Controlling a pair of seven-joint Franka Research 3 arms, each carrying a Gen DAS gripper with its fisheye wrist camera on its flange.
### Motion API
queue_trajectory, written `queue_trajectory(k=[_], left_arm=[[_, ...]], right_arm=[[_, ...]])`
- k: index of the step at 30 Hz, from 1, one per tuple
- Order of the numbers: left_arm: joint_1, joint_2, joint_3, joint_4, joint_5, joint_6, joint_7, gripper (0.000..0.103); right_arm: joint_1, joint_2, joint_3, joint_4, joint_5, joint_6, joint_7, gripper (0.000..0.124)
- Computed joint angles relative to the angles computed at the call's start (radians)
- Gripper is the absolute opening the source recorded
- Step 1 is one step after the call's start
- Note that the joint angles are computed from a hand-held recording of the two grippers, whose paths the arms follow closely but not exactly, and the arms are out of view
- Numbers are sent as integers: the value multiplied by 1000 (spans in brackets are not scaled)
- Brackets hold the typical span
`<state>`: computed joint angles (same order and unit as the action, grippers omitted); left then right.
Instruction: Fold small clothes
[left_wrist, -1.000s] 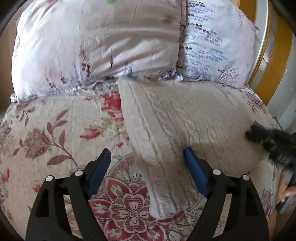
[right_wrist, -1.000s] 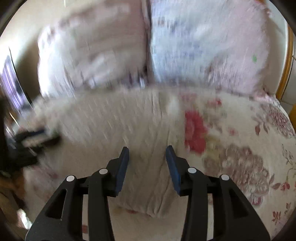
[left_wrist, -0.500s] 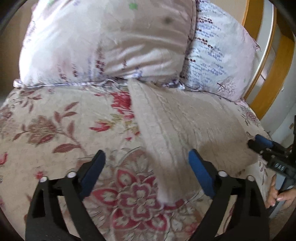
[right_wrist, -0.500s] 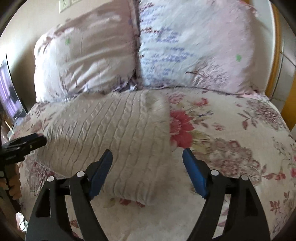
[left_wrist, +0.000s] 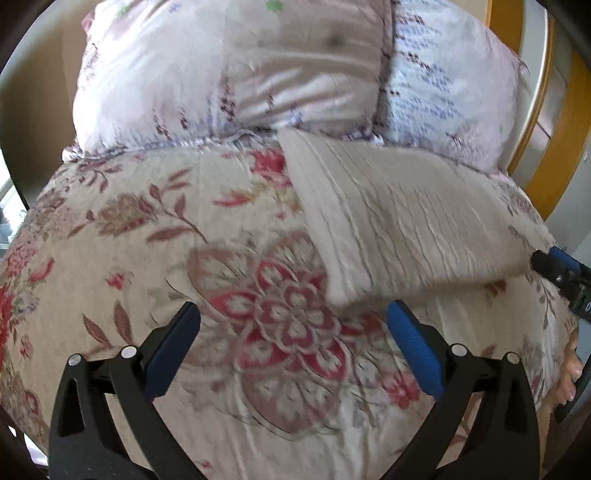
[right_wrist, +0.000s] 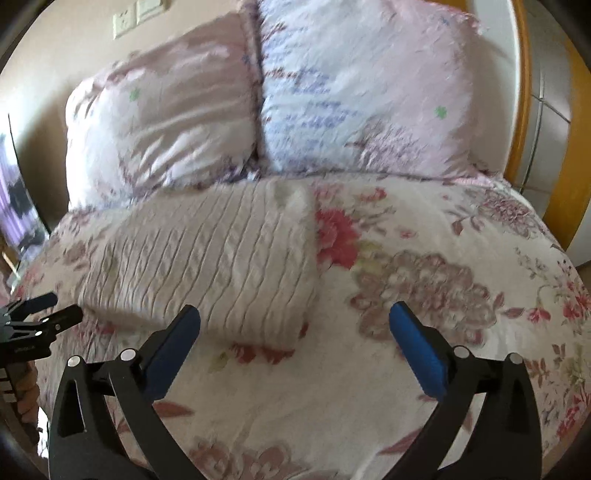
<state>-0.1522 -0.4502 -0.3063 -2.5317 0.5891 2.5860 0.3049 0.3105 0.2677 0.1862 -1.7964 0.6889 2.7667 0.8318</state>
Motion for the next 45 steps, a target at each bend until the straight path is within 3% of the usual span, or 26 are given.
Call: queue_trajectory(k=[6,10,29,45], left_arm=[[-35,67,3,45,-46,-41,49,101],[-51,100,7,67,-59,-75,66,101],[-70,147,10,105,-20,-138,35,101],[-73,149,16,107,-26,-139,42,101]], right_arm=[[26,7,-20,-2,-75,-107,88,102],[45,12,-33,-9,-134,-132,156,102],[90,9,-62,-34,-345,-96,305,102],[86,8,-59,-32,-392,-98,369,102]])
